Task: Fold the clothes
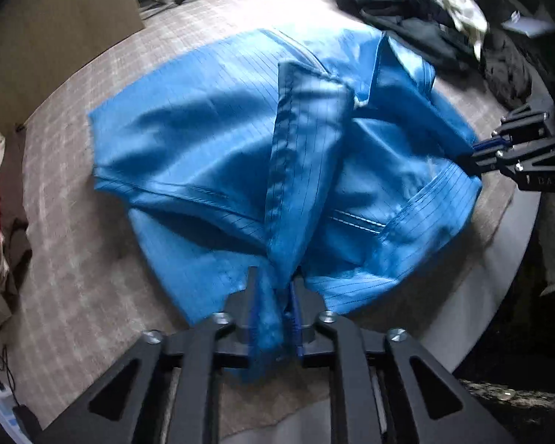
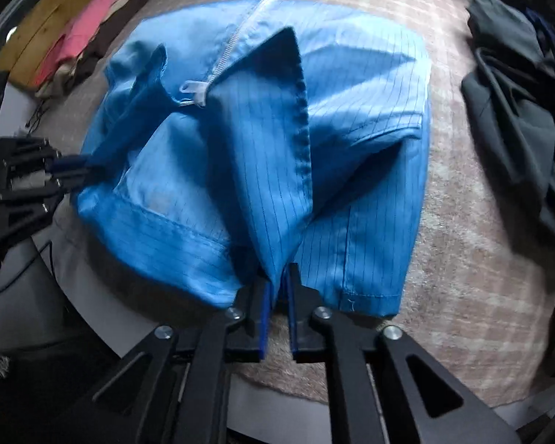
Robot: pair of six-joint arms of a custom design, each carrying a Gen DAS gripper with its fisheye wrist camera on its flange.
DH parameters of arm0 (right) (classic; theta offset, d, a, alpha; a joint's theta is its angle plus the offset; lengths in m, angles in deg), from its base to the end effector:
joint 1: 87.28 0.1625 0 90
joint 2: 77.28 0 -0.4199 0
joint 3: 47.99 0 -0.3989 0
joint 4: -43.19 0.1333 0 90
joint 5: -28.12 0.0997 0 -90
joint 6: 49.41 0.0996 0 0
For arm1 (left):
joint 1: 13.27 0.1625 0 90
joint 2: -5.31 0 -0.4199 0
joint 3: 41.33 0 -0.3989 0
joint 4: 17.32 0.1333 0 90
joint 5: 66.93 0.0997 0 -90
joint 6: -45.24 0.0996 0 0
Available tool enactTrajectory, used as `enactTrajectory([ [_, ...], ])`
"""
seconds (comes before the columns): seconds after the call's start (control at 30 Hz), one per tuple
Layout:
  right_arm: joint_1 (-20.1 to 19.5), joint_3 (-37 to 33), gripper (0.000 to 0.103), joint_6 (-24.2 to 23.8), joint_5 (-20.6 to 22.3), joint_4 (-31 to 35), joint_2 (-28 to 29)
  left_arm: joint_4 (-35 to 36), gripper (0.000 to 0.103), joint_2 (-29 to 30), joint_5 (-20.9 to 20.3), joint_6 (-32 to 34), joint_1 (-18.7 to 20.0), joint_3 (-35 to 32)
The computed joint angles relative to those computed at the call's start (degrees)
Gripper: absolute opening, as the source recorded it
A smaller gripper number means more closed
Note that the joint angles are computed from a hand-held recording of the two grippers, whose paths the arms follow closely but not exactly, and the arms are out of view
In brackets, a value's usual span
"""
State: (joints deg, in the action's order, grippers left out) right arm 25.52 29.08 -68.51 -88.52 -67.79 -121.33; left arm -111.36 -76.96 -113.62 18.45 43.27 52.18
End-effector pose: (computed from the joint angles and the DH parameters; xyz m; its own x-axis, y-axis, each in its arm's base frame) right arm 0.3589 -0.6250 0.1292 -0.6204 -0.7038 0.3461 -0.6159 0.7104 0.3406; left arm -0.1282 -0.5596 0.4164 -0.7461 0.0491 -0.6640 0.2360 0.9520 -0.1949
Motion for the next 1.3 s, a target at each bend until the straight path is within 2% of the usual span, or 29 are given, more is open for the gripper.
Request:
enactTrajectory([
  [0.03,-0.38,-0.23,0.02,-0.38,2.2,-0.82,-1.02,-0.52,0.037,-1.05,0.25,-0.43,-0.29,-0.03],
  [0.07,-0.85,-0.52,0.03,-0.68,4.75,-1.87,-2.1,-0.7,0.042,-2.08,1.17,-1.12,-0.63,-0.11],
  [0.1,-1.23,-0.37,0.042,-0.84,6.0,-4.25,-3.08,-0.79,0.043,-3.19,2.69,-2.25,-0.94,-0.26],
  [0.17,-2.06,0.49,0.061,-1.01,7.65,-11.48,-4.9,-1.6,0.049,-5.05,5.37,-5.41,-0.5,-0.55],
  [0.23,-3.15,2.04,0.065,-0.41,9.16,-20.57,-5.87,-3.88,0.051,-6.35,6.59,-7.95,0.61,-0.67],
  [0.3,-4.32,2.81,0.075,0.32,10.42,-28.67,-5.46,-10.67,0.055,-6.88,4.65,-8.37,2.79,0.13],
  [0.37,-5.36,2.78,0.079,-0.09,11.19,-33.99,-4.27,-15.79,0.057,-6.43,2.9,-8.39,4.8,0.73],
  [0.43,-5.9,0.47,0.079,0.6,11.12,-32.2,-2.08,-19.16,0.057,-5.75,1.88,-9.23,6.42,1.21],
  [0.53,-7.27,-5.06,0.079,4.68,12.76,-20.49,0.67,-24.19,0.057,-4.51,-2.48,-10.7,8.77,1.55],
  [0.57,-7.61,-5.83,0.079,5.23,13.42,-19.03,1.29,-25.41,0.057,-4.11,-3.76,-11.42,9.45,1.57],
  [0.7,-8.34,-7.39,0.079,7.17,13.87,-17.58,2.77,-27.03,0.057,-2.9,-5.92,-14.88,11.14,1.75],
  [0.9,-10.17,-10.78,0.079,10.52,18.78,-12.07,4.97,-28.54,0.057,-1.9,-8.65,-16.76,12.13,2.46],
  [1.0,-10.44,-11.35,0.079,10.04,20.64,-10.64,5.57,-29.62,0.063,-1.55,-8.15,-16.14,11.74,3.01],
  [1.1,-9.68,-12.09,0.08,6.64,18.64,-10.57,6.98,-29.49,0.066,-1.25,-7.46,-15.58,11.37,3.06],
  [1.23,-8.29,-11.47,0.08,2.16,15.37,-11.87,7.63,-28.79,0.066,-0.81,-8.13,-14.78,11.13,2.69],
  [1.3,-8.21,-11.04,0.08,0.11,16.71,-11.42,7.63,-28.73,0.066,-0.33,-8.52,-14.13,10.91,2.57],
])
